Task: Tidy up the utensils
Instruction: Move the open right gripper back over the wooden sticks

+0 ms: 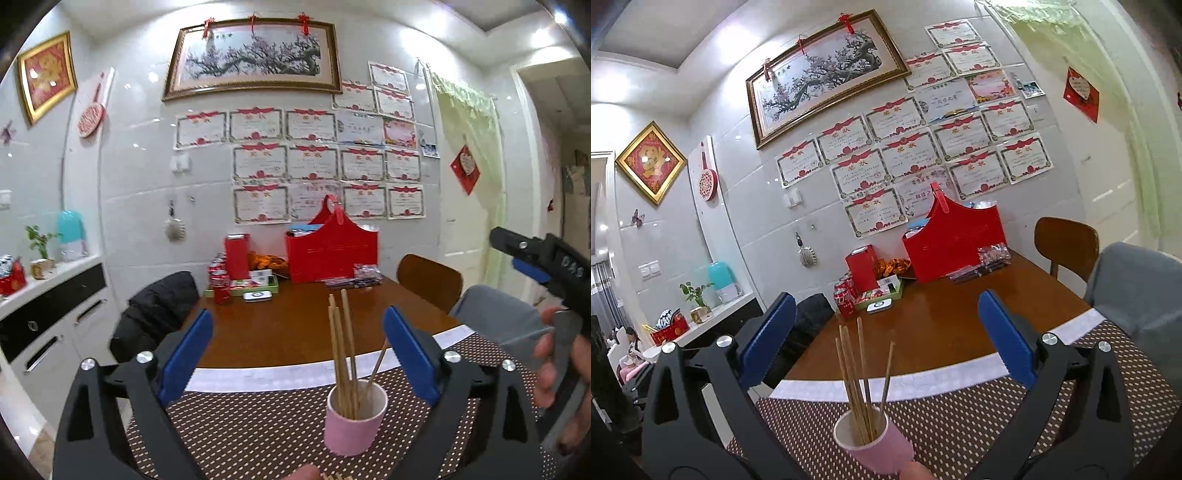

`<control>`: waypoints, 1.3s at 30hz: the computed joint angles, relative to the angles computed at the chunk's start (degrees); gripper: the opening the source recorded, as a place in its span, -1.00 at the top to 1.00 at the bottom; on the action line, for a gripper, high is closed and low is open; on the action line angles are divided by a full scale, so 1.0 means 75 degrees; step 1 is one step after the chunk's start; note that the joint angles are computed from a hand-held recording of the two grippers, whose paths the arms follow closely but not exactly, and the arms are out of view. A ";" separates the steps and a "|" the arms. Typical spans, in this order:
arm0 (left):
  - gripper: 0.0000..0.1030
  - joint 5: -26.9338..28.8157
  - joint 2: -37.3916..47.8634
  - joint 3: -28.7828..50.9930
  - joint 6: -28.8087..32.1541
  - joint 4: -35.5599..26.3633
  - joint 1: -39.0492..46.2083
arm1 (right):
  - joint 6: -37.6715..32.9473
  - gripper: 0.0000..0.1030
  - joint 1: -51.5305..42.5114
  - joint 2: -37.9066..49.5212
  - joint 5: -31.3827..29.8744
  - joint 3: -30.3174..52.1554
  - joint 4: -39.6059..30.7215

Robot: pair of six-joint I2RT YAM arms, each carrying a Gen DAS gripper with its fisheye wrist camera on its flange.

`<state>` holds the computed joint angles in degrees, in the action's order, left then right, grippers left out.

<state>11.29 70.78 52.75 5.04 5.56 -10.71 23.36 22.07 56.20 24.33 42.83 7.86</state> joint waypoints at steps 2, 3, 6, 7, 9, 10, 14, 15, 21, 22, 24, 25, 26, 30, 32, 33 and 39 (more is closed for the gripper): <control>-0.82 -0.0049 -0.0349 -0.0101 -0.0001 -0.0310 -0.0018 | -0.0069 -0.88 0.0325 -0.0327 0.0302 -0.0034 -0.0428; -0.82 -0.0012 -0.0513 -0.0177 -0.0015 -0.0399 0.0001 | -0.0090 -0.88 0.0445 -0.0436 0.0413 -0.0042 -0.0600; -0.82 -0.0008 -0.0995 -0.0402 -0.0103 -0.0648 0.0062 | -0.0063 -0.88 0.0855 -0.0727 0.0732 -0.0005 -0.1252; -0.82 0.0052 -0.1144 -0.0482 -0.0166 -0.0731 0.0119 | -0.0027 -0.88 0.0987 -0.0799 0.0825 0.0013 -0.1484; -0.82 0.0185 -0.1381 -0.0649 -0.0246 -0.0837 0.0248 | 0.0033 -0.88 0.1245 -0.0914 0.0999 -0.0004 -0.1827; -0.82 0.0233 -0.1520 -0.0759 -0.0270 -0.0904 0.0314 | 0.0056 -0.88 0.1379 -0.0962 0.1067 -0.0029 -0.1980; -0.82 0.0279 -0.1837 -0.1212 -0.0285 -0.0905 0.0505 | 0.0265 -0.88 0.1730 -0.0927 0.1171 -0.0082 -0.2563; -0.82 0.0208 -0.1913 -0.1376 -0.0295 -0.0827 0.0531 | 0.0302 -0.88 0.1746 -0.0932 0.1113 -0.0112 -0.2669; -0.91 0.0371 -0.2176 -0.2187 -0.0139 -0.0739 0.0886 | 0.0744 -0.88 0.1906 -0.0264 0.0548 -0.0409 -0.3135; -0.91 0.0368 -0.2148 -0.2294 -0.0021 -0.0833 0.0932 | 0.0815 -0.88 0.1909 -0.0013 0.0391 -0.0468 -0.3157; -0.91 0.0481 -0.2066 -0.2478 0.0094 -0.0876 0.1056 | 0.0929 -0.88 0.1872 0.0487 -0.0065 -0.0612 -0.3105; -0.91 0.0551 -0.1964 -0.2534 0.0132 -0.0914 0.1122 | 0.0973 -0.88 0.1849 0.0710 -0.0272 -0.0675 -0.3032; -0.91 0.0627 -0.1782 -0.2536 0.0211 -0.1054 0.1181 | 0.1020 -0.88 0.1818 0.0998 -0.0494 -0.0706 -0.2959; -0.91 0.0799 -0.1217 -0.2724 0.0536 -0.1227 0.1261 | 0.1171 -0.88 0.1900 0.1684 -0.0894 -0.0873 -0.2603; -0.91 0.0636 -0.0891 -0.2824 0.0726 -0.1234 0.1151 | 0.1259 -0.88 0.1934 0.1840 -0.0982 -0.0942 -0.2501; -0.91 0.0525 -0.0746 -0.2891 0.0774 -0.1191 0.1085 | 0.1279 -0.88 0.1934 0.1841 -0.1004 -0.0989 -0.2477; -0.91 0.0204 0.0132 -0.3134 0.1000 -0.1084 0.0745 | 0.1371 -0.88 0.1792 0.1602 -0.1076 -0.1215 -0.2599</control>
